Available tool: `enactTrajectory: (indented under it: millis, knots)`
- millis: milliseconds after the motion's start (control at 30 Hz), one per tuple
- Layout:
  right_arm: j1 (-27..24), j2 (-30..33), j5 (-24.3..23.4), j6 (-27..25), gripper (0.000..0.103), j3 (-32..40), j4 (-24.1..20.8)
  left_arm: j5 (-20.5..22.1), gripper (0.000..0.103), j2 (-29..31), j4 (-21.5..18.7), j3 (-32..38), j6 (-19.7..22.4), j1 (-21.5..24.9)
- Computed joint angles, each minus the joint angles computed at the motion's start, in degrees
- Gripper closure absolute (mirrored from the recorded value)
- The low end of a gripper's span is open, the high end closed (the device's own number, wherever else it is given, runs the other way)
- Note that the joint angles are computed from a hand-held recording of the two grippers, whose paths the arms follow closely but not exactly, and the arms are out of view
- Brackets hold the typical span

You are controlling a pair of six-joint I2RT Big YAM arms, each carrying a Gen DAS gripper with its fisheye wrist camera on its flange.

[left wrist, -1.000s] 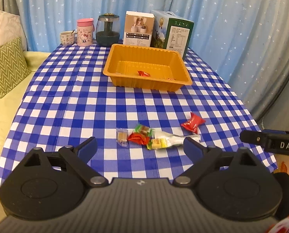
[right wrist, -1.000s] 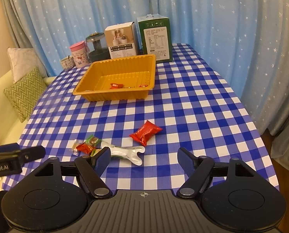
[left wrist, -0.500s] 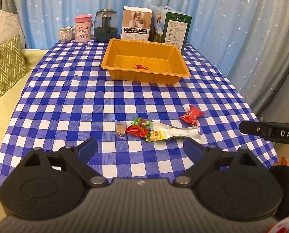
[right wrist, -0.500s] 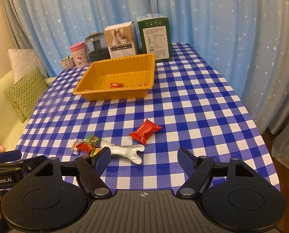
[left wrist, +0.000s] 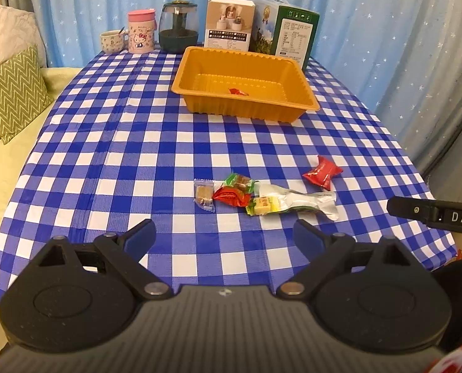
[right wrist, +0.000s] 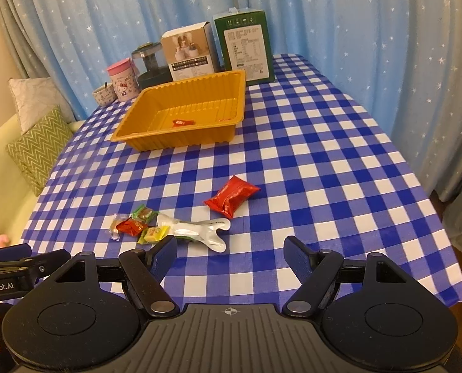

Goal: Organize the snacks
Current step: 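Withdraw both grippers from the tray back over the remaining snacks, then grasp the long white-and-green snack stick with the right gripper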

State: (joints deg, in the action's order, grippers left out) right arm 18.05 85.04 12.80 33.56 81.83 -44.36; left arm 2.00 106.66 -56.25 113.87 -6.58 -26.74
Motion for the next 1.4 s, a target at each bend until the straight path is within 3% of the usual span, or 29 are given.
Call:
enactTrajectory:
  millis: [167,400,600,767,967,1133,1267,1400]
  knots:
    - [-0.6,1.8,-1.7,-2.9,0.028,0.0,1.6,0.2,0.009,2.1,-1.0,2.0,0.5,0.4]
    - [-1.9,5.5,-6.7,-11.9,0.028,0.7,4.7,0.8,0.009,6.4,-3.1,6.2,3.0,1.1]
    - [-2.8,9.6,-11.7,-24.1,0.029,3.1,5.7,2.0,0.009,10.2,-4.7,10.7,5.1,1.7]
    - [-3.4,14.2,-14.3,-33.3,0.042,7.2,4.3,2.6,0.009,12.4,-5.4,13.4,4.8,2.0]
    - [-3.8,18.8,-17.3,-42.7,0.045,11.9,1.7,3.2,0.009,14.0,-5.9,15.4,4.0,2.1]
    - [-4.0,22.0,-17.5,-45.8,0.056,15.3,-0.5,3.9,0.010,14.6,-6.4,16.2,4.0,2.2]
    - [-4.2,22.1,-18.0,-43.6,0.074,15.7,-1.5,4.1,0.010,14.7,-6.2,15.8,3.4,2.0]
    - [-4.5,19.7,-17.6,-40.4,0.077,13.0,-1.2,4.4,0.010,14.5,-5.9,15.1,3.4,1.5]
